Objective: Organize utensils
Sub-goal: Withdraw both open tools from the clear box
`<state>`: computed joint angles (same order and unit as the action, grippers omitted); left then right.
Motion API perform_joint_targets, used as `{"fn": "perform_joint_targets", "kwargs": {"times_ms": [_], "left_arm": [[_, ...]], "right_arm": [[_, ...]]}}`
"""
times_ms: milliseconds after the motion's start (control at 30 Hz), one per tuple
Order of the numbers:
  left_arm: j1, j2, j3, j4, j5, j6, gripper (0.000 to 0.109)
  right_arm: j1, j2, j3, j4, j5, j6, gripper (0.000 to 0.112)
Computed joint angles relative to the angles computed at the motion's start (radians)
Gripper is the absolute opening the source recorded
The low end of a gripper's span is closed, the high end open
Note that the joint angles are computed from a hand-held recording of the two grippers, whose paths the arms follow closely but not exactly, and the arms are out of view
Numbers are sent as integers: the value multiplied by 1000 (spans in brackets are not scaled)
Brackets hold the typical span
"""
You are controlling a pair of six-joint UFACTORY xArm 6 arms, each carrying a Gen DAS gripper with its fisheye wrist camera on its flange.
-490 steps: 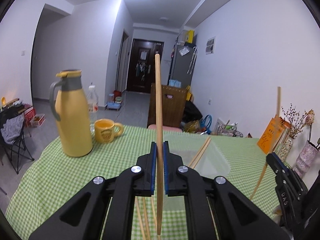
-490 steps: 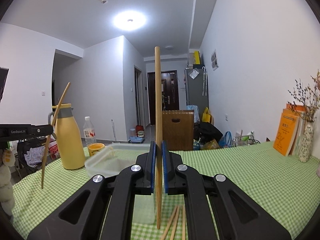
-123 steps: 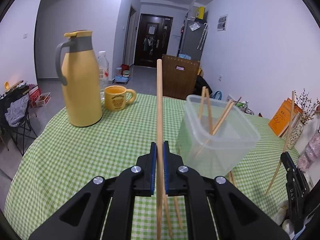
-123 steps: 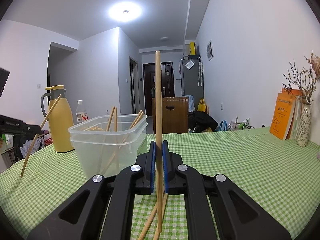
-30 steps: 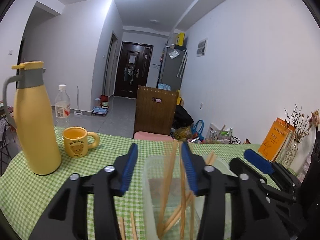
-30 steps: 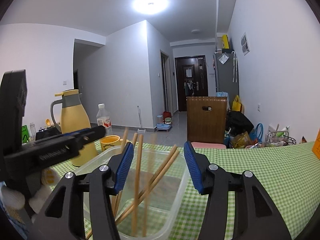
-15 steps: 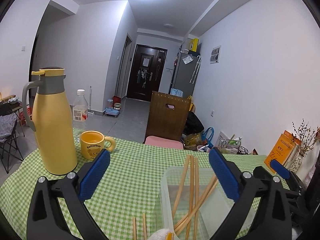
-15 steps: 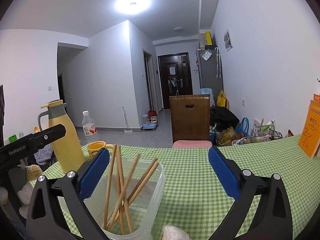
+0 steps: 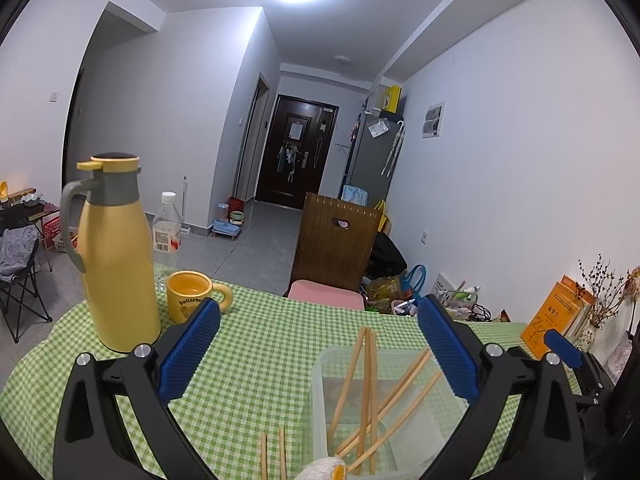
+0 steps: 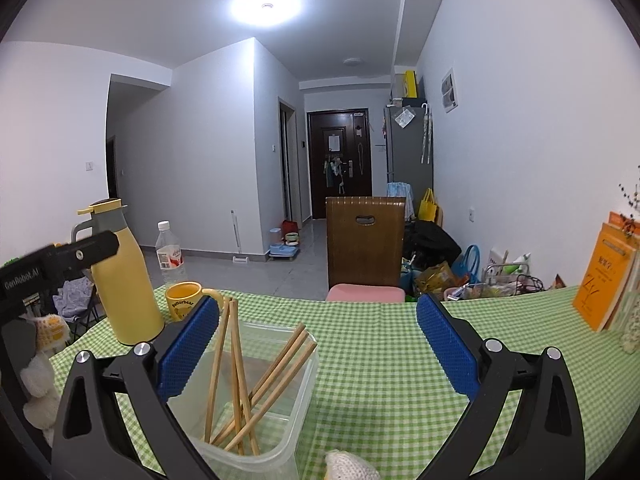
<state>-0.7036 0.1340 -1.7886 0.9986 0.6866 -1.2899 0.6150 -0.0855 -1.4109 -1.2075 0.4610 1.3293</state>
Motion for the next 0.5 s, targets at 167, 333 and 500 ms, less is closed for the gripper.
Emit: {"fn": "perform_joint_targets", "kwargs": {"times_ms": [167, 333, 500], "left_arm": [[-30, -58, 40, 5, 39, 9, 96], [-59, -132, 108, 21, 72, -7, 96], [-100, -198, 171, 43, 119, -14, 96]], "right_arm": [[33, -66, 52, -2, 55, -5, 95], [64, -138, 119, 7, 104, 0, 95], [93, -193, 174, 36, 151, -6, 95]]}}
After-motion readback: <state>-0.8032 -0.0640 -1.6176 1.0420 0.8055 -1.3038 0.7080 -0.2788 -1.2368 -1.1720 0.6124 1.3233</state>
